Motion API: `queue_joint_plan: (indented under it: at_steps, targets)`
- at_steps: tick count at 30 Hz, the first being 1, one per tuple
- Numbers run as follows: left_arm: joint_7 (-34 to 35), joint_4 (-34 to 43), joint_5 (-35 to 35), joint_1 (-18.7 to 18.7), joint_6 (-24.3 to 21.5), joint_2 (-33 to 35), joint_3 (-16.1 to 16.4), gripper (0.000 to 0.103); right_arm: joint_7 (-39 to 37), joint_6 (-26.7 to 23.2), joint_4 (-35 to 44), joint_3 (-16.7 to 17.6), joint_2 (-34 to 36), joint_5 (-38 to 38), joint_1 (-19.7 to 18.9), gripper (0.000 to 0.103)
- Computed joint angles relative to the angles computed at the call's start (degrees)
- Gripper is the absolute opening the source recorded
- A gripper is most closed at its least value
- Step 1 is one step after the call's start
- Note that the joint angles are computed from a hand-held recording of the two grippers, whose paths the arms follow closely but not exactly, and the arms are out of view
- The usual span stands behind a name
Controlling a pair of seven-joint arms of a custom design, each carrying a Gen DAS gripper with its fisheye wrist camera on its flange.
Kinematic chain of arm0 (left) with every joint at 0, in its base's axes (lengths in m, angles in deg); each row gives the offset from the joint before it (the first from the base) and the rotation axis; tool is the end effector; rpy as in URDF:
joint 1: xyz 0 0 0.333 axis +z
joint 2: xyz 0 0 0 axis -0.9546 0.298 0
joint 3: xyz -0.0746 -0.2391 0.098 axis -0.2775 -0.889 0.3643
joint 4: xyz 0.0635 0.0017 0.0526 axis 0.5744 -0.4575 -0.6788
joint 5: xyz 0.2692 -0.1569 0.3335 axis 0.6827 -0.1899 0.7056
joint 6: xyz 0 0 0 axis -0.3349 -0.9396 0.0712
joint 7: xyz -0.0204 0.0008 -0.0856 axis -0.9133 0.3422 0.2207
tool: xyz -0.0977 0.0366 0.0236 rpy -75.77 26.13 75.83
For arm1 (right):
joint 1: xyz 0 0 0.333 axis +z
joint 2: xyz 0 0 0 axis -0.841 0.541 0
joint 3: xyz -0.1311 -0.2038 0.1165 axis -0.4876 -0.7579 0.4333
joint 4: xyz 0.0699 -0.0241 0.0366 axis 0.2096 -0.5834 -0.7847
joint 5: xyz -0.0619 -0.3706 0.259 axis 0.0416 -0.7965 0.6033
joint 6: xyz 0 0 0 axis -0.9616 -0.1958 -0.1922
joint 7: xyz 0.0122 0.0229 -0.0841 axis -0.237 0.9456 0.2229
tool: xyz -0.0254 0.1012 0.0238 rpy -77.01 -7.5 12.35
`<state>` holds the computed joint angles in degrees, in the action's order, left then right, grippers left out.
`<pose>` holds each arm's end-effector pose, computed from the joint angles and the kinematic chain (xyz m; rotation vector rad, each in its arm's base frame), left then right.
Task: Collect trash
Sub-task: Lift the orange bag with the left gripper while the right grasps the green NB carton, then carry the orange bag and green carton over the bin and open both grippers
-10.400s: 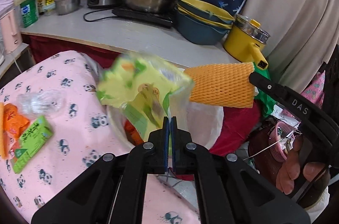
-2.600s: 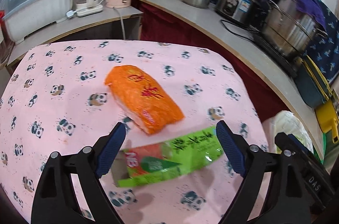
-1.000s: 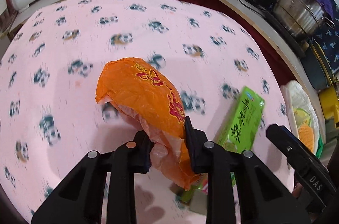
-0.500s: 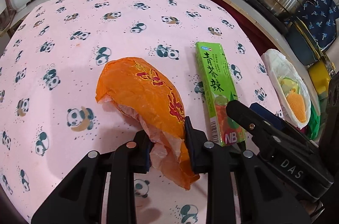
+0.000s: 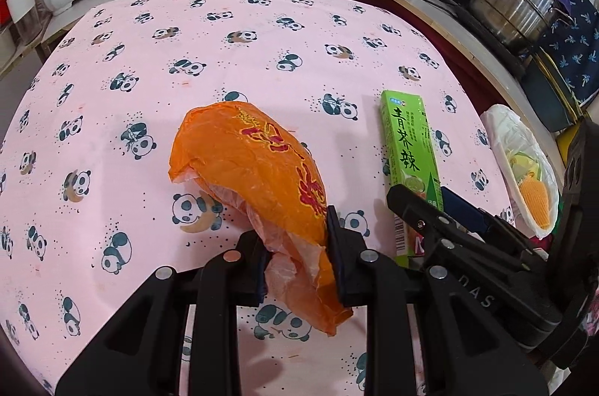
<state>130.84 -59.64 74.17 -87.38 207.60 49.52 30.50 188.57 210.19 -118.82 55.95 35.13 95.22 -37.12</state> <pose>0.4812 -0.2884 0.4358 -1.9874 2.0451 -0.7808 0.4828 0.1296 0.4066 -1.7069 1.8336 -0.2746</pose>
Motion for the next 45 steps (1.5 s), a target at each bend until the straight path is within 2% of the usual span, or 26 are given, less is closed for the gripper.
queue_joint_plan:
  at_steps: [2, 4, 9, 20, 21, 22, 24, 27, 30, 32, 34, 36, 41, 45]
  targets:
    - [-0.09, -0.06, 0.08, 0.02, 0.04, -0.12, -0.02, 0.024, 0.03, 0.05, 0.02, 0.22, 0.07, -0.30, -0.14, 0.063]
    - [-0.25, 0.08, 0.33, 0.03, 0.02, -0.06, -0.18, 0.024, 0.77, -0.14, -0.05, 0.91, -0.07, -1.20, -0.88, 0.056]
    - [-0.21, 0.66, 0.67, -0.32, -0.15, 0.22, -0.47, 0.024, 1.20, -0.14, -1.12, 0.57, -1.44, -1.42, -1.19, 0.054]
    - [0.72, 6.00, 2.12, -2.42, 0.37, 3.73, -1.97, 0.025, 3.12, 1.85, -6.93, -1.69, -10.86, -2.99, -4.15, 0.051]
    - [0.77, 6.88, 2.46, -2.68, 0.45, 4.38, -2.21, 0.025, 3.32, 1.89, -7.41, -1.79, -11.73, -3.35, -4.66, 0.028]
    - [0.76, 7.75, 2.81, -2.94, 0.51, 5.06, -2.44, 0.025, 2.50, 0.92, -7.51, -2.99, -12.49, -3.23, -4.40, 0.012]
    - [0.87, 9.62, 3.45, -3.58, 0.63, 6.54, -2.80, 0.025, 2.21, -0.11, -8.23, -3.92, -14.04, -2.99, -5.25, 0.009]
    - [0.49, 11.47, 4.74, -4.39, 0.76, 8.07, -3.20, 0.025, 1.24, -0.96, -9.39, -5.25, -15.65, -2.75, -6.10, 0.009]
    - [0.01, 11.95, 5.56, -4.98, 0.55, 8.51, -3.21, 0.025, 0.74, -1.57, -10.82, -5.97, -17.63, -2.09, -7.02, 0.017]
    - [-0.67, 11.89, 5.99, -5.14, 0.14, 8.53, -3.16, 0.025, 0.34, -1.57, -11.28, -6.36, -18.29, -1.53, -7.01, 0.027]
    - [-1.31, 11.78, 6.36, -5.17, -0.31, 8.53, -3.05, 0.025, -0.07, -1.32, -11.22, -6.64, -18.06, -0.88, -6.53, 0.045]
    - [-1.97, 11.22, 6.91, -5.09, -0.59, 8.14, -2.97, 0.025, -0.89, -1.48, -10.65, -6.83, -17.05, -0.47, -5.72, 0.048]
    - [-2.95, 9.14, 7.08, -4.76, -1.33, 6.76, -2.64, 0.025, -2.53, -2.70, -8.82, -6.79, -12.51, 1.27, -3.69, 0.048]
    - [-3.09, 7.72, 6.42, -4.46, -1.89, 6.11, -2.30, 0.025, -3.90, -0.55, -9.50, -6.52, -11.65, 2.67, -2.77, 0.053]
